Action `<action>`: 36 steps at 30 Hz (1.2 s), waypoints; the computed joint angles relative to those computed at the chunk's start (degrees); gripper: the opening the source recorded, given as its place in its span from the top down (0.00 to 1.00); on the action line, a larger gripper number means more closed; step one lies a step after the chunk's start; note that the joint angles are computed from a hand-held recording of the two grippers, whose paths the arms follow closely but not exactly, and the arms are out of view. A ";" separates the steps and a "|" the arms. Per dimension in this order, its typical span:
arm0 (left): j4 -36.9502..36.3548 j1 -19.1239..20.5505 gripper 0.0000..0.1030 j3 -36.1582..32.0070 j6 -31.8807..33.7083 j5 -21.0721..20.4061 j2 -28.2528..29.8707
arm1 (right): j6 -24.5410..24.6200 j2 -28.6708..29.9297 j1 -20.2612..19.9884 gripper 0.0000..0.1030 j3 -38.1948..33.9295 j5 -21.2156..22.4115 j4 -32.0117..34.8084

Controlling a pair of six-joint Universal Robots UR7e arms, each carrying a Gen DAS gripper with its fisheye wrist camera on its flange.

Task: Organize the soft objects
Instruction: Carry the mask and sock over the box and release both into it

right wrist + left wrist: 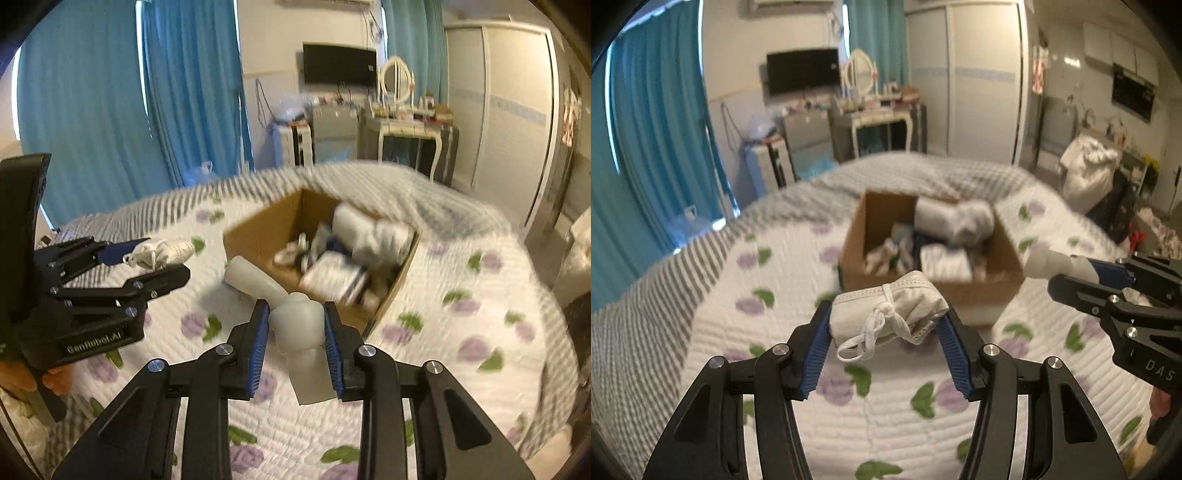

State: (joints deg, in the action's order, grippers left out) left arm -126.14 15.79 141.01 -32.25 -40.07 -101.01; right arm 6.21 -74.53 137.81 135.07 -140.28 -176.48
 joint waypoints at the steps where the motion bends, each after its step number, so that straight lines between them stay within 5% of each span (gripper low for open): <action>1: -1.61 0.19 0.47 -0.51 1.00 0.70 0.76 | -1.46 -0.47 0.54 0.72 -1.30 -0.53 0.29; 6: -9.52 0.24 0.47 -3.20 5.61 3.99 3.99 | -8.40 -0.32 1.41 0.72 -6.60 -2.78 -1.74; 16: -30.23 10.12 0.47 -9.67 20.78 1.89 17.60 | -17.97 2.24 -5.26 0.72 -14.26 0.70 -6.10; 28: -40.69 19.88 0.47 -12.66 29.19 -1.15 32.09 | -18.35 7.78 -19.48 0.72 -14.10 10.42 -7.40; 36: -42.25 20.52 0.44 -11.69 30.73 -2.46 34.18 | -18.88 9.14 -22.50 0.66 -14.43 12.33 -7.23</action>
